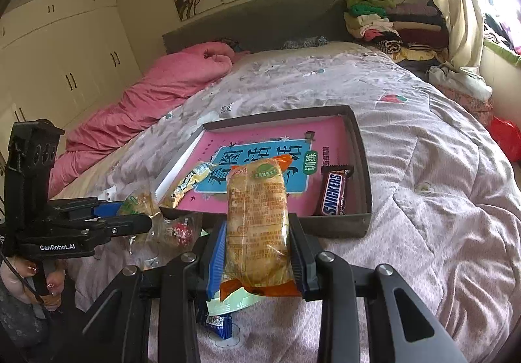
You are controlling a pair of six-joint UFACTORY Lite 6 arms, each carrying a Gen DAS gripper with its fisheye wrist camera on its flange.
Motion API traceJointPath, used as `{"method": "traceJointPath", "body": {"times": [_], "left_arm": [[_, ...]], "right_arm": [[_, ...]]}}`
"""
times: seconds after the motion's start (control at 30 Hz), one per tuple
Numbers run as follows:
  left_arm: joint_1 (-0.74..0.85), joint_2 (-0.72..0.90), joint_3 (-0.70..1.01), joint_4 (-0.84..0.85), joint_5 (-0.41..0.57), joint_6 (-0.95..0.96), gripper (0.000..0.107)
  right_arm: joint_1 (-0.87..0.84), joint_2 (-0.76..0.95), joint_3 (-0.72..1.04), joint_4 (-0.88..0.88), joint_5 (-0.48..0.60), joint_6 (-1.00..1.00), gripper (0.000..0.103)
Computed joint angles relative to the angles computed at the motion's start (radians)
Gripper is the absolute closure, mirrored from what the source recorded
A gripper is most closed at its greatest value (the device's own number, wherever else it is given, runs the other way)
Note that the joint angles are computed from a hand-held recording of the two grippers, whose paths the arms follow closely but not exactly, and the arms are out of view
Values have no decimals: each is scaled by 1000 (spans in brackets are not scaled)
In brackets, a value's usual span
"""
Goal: Organize snacks
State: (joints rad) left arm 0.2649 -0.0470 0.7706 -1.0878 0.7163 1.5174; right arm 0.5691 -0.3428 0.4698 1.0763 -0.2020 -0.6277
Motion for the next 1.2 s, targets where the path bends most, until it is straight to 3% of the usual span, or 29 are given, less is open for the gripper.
{"method": "traceJointPath", "body": {"times": [0.77,1.2], "left_arm": [[-78,32,126,-28,-32,-118,61],[-129,55,161,-37,-65,-154,61]], "right_arm": [[-75,39,49,-275,-11,244,68],[-106,43,70,-307,-26,253,68]]}}
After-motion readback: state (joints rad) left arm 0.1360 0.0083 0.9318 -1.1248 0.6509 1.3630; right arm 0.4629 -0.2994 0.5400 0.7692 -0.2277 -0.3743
